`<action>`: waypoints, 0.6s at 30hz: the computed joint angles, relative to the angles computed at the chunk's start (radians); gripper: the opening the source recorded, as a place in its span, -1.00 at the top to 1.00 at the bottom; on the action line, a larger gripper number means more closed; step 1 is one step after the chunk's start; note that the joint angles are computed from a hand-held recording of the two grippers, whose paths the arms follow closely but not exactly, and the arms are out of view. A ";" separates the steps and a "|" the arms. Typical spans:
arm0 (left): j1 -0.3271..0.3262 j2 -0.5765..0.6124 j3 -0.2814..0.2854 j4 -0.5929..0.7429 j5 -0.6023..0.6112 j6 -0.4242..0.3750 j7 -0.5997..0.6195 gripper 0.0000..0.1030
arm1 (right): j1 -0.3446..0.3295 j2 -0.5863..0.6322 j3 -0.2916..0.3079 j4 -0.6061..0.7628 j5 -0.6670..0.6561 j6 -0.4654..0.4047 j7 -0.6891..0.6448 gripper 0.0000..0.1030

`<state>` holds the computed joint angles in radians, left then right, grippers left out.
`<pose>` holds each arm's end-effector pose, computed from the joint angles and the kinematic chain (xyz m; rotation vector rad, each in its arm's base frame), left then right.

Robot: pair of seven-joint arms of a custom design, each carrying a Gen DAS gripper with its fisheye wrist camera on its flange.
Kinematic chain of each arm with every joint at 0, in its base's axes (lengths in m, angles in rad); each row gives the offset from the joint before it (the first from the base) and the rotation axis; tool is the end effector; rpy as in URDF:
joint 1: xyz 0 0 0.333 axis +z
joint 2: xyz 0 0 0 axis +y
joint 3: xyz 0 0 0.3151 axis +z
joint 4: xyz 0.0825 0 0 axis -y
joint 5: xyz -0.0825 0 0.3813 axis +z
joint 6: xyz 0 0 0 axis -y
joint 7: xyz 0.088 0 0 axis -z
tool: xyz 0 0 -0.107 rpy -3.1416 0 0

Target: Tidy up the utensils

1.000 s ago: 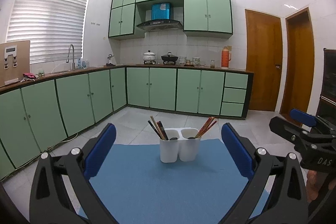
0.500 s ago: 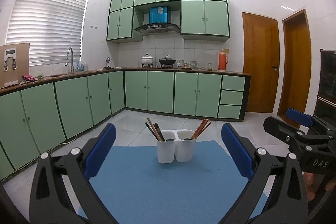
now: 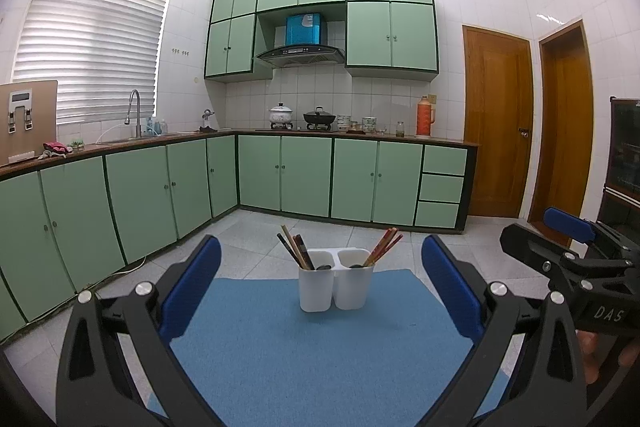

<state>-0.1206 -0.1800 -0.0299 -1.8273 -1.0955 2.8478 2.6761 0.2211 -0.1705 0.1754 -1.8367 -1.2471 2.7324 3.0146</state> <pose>0.5414 -0.0361 0.7256 -1.1247 1.6825 -1.3846 0.4897 0.2546 0.7001 -1.2675 1.4210 -1.0399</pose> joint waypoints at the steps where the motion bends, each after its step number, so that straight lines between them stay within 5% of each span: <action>1: 0.000 0.000 0.000 0.000 0.000 -0.001 -0.001 -0.89 | 0.000 0.000 0.000 0.000 0.000 -0.001 0.001 -0.88; 18: 0.005 0.007 -0.005 0.000 0.017 0.003 -0.031 -0.89 | 0.009 0.012 -0.001 0.010 0.001 -0.007 -0.003 -0.88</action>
<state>-0.1157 -0.1734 -0.0345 -1.8271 -1.0789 2.8506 2.6449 0.2304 -0.1586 0.1744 -1.8268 -1.2465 2.7254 3.0120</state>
